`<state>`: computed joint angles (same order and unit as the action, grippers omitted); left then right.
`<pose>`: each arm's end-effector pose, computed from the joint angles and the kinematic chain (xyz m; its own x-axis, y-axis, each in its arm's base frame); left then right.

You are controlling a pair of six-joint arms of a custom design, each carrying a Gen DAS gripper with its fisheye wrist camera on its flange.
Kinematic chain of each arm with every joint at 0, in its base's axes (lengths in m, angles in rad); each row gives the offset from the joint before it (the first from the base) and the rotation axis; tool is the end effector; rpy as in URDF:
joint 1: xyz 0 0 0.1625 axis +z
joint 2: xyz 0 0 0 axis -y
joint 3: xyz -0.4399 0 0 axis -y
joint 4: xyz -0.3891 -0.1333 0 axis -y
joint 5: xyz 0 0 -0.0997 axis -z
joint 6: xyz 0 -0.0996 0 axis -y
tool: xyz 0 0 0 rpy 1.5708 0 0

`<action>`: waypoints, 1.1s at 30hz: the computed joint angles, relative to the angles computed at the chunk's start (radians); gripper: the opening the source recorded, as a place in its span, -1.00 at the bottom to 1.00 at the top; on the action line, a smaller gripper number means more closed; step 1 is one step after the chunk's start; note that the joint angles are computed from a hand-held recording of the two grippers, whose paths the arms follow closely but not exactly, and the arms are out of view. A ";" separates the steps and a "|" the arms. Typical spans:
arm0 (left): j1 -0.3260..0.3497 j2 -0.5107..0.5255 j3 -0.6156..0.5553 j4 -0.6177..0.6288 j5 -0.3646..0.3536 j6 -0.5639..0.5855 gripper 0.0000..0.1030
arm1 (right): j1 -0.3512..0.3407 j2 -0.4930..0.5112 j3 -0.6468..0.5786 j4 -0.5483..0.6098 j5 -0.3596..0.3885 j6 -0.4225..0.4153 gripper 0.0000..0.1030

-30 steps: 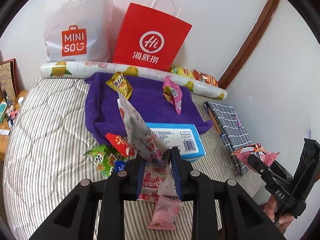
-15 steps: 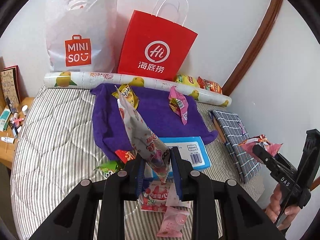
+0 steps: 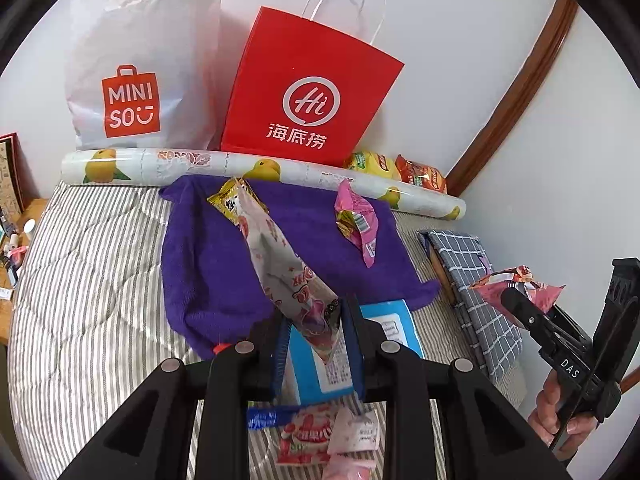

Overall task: Organize snacks
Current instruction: 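Lift both held snacks toward the purple towel, then lower the pink-and-white bag onto the towel with the right gripper while the left releases the wrapper strip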

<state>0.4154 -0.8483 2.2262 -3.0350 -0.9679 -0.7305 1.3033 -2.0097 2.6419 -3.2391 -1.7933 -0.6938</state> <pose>-0.3552 -0.3641 0.0375 -0.8891 0.2784 -0.3633 0.4273 0.7892 -0.4411 0.0383 -0.2815 0.3671 -0.7707 0.0247 0.6367 -0.4659 0.6598 -0.5896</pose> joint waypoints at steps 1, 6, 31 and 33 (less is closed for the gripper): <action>0.009 0.006 -0.010 -0.001 0.000 0.009 -0.53 | 0.004 0.024 -0.011 -0.008 -0.004 0.002 0.21; 0.045 0.027 -0.048 -0.006 -0.002 0.041 -0.53 | 0.030 0.117 -0.056 -0.040 -0.018 0.006 0.21; 0.190 0.123 -0.156 0.002 -0.045 0.133 -0.53 | 0.004 0.415 -0.184 -0.091 0.001 0.016 0.21; 0.203 0.132 -0.164 0.002 -0.049 0.136 -0.53 | -0.007 0.428 -0.201 -0.060 0.005 0.019 0.21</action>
<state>0.6184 -0.7164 2.0618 -3.0335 -1.0167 -0.5948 1.2965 -1.5816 2.4407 -3.2987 -1.7888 -0.6744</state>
